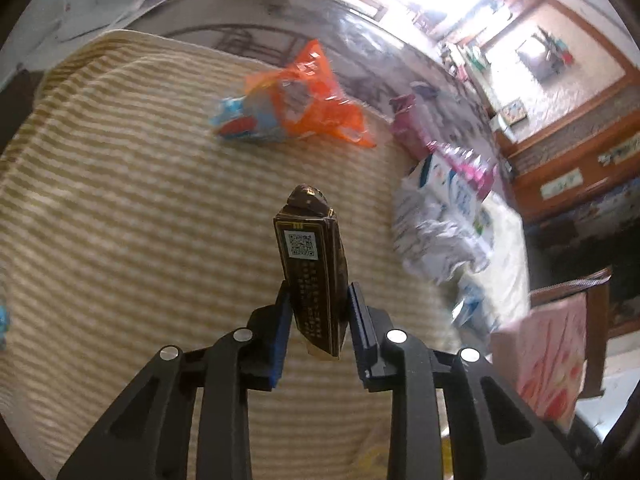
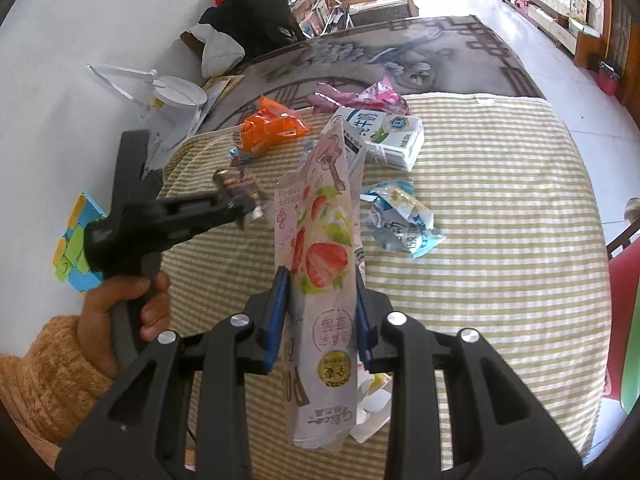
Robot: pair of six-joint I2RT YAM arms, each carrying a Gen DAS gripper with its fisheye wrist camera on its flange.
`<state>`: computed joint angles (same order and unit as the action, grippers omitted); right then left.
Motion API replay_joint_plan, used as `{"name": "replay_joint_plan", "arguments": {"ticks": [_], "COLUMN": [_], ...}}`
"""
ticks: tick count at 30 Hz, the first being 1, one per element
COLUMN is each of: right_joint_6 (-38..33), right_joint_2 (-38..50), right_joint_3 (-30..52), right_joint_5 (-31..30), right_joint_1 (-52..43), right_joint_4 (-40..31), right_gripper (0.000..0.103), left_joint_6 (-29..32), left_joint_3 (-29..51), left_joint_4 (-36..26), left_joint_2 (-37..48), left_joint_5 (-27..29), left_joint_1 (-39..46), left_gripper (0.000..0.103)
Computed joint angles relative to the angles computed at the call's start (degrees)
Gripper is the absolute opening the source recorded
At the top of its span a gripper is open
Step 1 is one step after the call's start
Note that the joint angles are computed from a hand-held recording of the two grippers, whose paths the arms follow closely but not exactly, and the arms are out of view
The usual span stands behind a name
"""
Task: Collect trash
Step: 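Lift the brown box and strawberry package above the table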
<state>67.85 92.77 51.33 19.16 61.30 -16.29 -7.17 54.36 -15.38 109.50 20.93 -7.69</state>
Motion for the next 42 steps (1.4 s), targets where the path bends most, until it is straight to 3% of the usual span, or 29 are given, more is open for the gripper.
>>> {"name": "replay_joint_plan", "arguments": {"ticks": [4,5,7,11,12,13,21,23,24,28,30,34,42], "right_joint_6": [0.4,0.4,0.5,1.9,2.3,2.8,3.5,4.0,4.0,3.5,4.2,4.2,3.3], "right_joint_2": [1.1,1.2,1.3,0.6,0.4,-0.1,-0.3,0.5,1.1,5.7,6.8,3.7,-5.0], "right_joint_3": [0.1,0.3,0.7,0.6,0.5,0.3,-0.5,-1.1,-1.9,-0.8,-1.3,-0.7,3.5], "right_joint_5": [-1.1,-1.0,-0.8,0.5,0.8,1.5,1.2,0.2,-1.3,-5.5,-6.8,-1.8,12.0], "right_joint_1": [-0.2,-0.1,0.2,1.4,1.7,2.1,1.8,0.6,-0.5,-3.7,-4.0,-1.3,5.3], "right_joint_4": [1.5,1.3,0.8,-0.3,-0.5,-0.9,-0.9,0.2,2.0,2.8,4.6,2.2,-9.4], "right_gripper": [0.030,0.030,0.030,0.030,0.030,0.030,0.031,0.051,0.053,0.052,0.038,0.028,0.028], "left_joint_6": [0.8,0.8,-0.5,-1.0,-1.7,-2.0,1.3,1.7,2.7,5.7,6.9,9.6,9.8], "left_joint_3": [0.3,0.4,0.4,2.7,2.4,2.6,-3.0,-4.9,-6.1,-10.0,-11.1,-13.3,-13.8], "left_joint_4": [0.5,0.6,2.5,2.0,2.9,2.5,4.0,3.9,3.8,2.9,1.8,-1.1,-5.4], "left_joint_2": [1.2,1.3,1.9,5.6,5.3,5.3,-1.9,-5.5,-7.3,-15.2,-18.5,-26.1,-37.5], "left_joint_5": [-1.1,-1.1,-2.7,-3.2,-3.6,-3.8,-2.5,-2.4,-2.2,-2.6,-3.0,-3.9,-6.4], "left_joint_1": [1.6,2.0,1.6,1.8,1.5,1.2,3.2,2.8,3.3,2.8,1.9,1.1,-4.7], "left_gripper": [0.035,0.047,0.058,0.055,0.051,0.036,0.031,0.031,0.031,0.031,0.031,0.031,0.031]}}
